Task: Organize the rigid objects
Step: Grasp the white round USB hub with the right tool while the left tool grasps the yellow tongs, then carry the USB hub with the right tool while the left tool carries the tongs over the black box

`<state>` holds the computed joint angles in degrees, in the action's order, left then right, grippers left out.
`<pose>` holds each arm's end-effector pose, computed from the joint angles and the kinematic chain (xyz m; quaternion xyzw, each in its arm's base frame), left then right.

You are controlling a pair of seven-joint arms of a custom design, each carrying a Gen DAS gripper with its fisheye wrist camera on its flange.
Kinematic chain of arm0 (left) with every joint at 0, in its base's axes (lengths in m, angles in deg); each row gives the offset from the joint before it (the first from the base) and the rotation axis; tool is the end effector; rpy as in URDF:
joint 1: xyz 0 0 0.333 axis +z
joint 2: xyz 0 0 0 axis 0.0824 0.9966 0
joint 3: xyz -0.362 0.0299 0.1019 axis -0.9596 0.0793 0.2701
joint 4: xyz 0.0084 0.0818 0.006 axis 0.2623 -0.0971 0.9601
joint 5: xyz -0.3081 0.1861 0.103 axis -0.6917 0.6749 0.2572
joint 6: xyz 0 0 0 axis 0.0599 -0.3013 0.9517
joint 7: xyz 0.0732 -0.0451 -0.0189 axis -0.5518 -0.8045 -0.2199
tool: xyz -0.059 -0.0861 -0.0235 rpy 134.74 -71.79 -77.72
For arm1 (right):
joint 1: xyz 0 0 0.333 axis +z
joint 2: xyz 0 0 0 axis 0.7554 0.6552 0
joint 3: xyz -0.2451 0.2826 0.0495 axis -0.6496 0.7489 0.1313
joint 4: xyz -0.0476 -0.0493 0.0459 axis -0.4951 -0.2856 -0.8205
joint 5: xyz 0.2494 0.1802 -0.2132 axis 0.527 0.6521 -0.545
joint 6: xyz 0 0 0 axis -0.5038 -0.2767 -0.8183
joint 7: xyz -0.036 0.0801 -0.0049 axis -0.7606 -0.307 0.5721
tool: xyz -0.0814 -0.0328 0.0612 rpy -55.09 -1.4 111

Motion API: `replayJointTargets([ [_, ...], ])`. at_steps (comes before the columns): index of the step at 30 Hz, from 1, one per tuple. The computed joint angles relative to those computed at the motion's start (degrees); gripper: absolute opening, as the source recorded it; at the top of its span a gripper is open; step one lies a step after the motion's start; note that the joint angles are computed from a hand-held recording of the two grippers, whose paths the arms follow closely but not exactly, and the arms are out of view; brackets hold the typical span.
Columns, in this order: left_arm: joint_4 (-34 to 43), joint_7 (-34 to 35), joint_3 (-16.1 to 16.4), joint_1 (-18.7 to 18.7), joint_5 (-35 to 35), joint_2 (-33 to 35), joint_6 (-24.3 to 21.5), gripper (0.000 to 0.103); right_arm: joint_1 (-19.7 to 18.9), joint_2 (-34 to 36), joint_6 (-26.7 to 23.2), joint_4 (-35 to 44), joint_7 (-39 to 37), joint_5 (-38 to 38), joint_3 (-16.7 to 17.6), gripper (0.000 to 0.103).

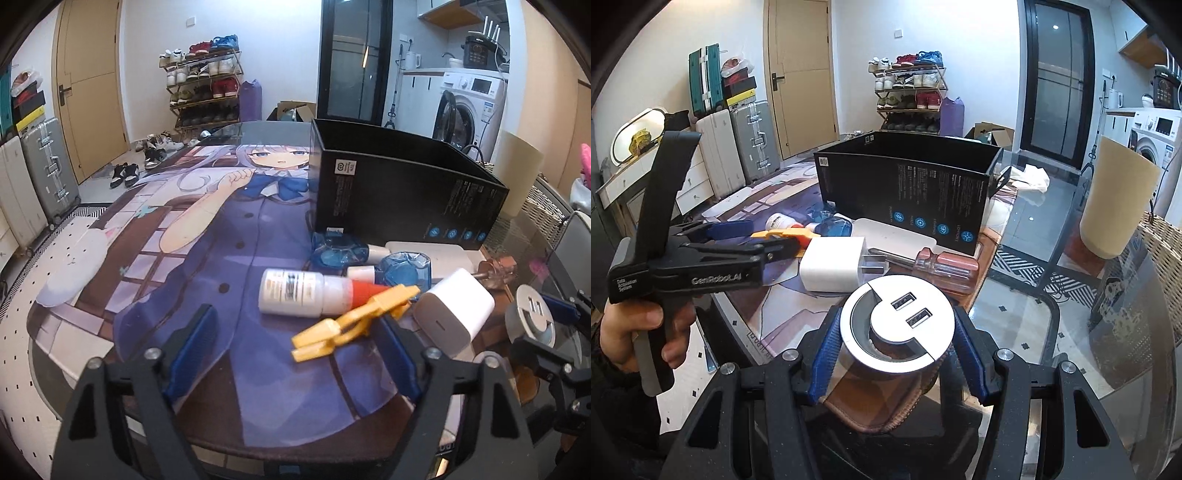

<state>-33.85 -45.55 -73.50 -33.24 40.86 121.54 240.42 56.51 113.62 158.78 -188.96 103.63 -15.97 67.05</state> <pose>0.7018 -0.4379 0.4075 -0.5993 0.6876 -0.3278 0.2461 0.6835 0.2265 0.4175 -0.7536 0.5085 -0.2265 0.3496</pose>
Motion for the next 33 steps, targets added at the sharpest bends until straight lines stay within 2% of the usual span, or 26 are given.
replayJointTargets([
  [2,-1.42,-0.71,0.56,-0.14,0.33,-0.51,1.91,0.064,0.14,-0.07,0.10,0.01,0.00,0.00,-0.14,0.059],
  [3,-2.07,-0.84,0.74,-0.18,0.28,-0.79,2.70,0.060,0.25,-0.03,0.17,0.11,0.05,0.02,-0.25,0.059],
  [5,-3.92,-0.40,0.48,0.12,-0.18,-1.59,5.18,0.044,0.15,0.09,0.27,0.23,0.01,0.01,-0.09,0.059],
  [8,-5.43,0.96,1.13,-0.21,-1.41,-1.85,7.90,0.043,0.32,0.30,0.44,0.54,0.06,-0.07,-0.14,0.059],
  [16,-8.04,5.29,3.49,-2.34,-6.12,-2.56,11.59,0.043,0.97,0.24,0.88,0.63,0.46,-0.35,-1.11,0.059],
  [23,-10.69,8.00,7.74,-5.91,-9.83,-4.07,16.32,0.043,1.04,-0.38,2.28,0.10,1.00,-1.19,-2.00,0.059],
  [25,-10.62,9.43,7.79,-6.08,-11.05,-4.28,17.07,0.043,-0.33,-0.47,2.23,0.25,0.60,-1.50,-0.51,0.059],
  [30,-8.81,13.38,7.50,-6.08,-14.04,-4.04,17.77,0.043,-0.84,-1.13,2.70,0.60,0.04,-2.08,-0.41,0.059],
  [33,-6.57,15.72,7.61,-6.07,-15.81,-3.28,17.75,0.043,-2.54,-1.12,3.03,1.23,-0.59,-2.28,1.44,0.059],
])
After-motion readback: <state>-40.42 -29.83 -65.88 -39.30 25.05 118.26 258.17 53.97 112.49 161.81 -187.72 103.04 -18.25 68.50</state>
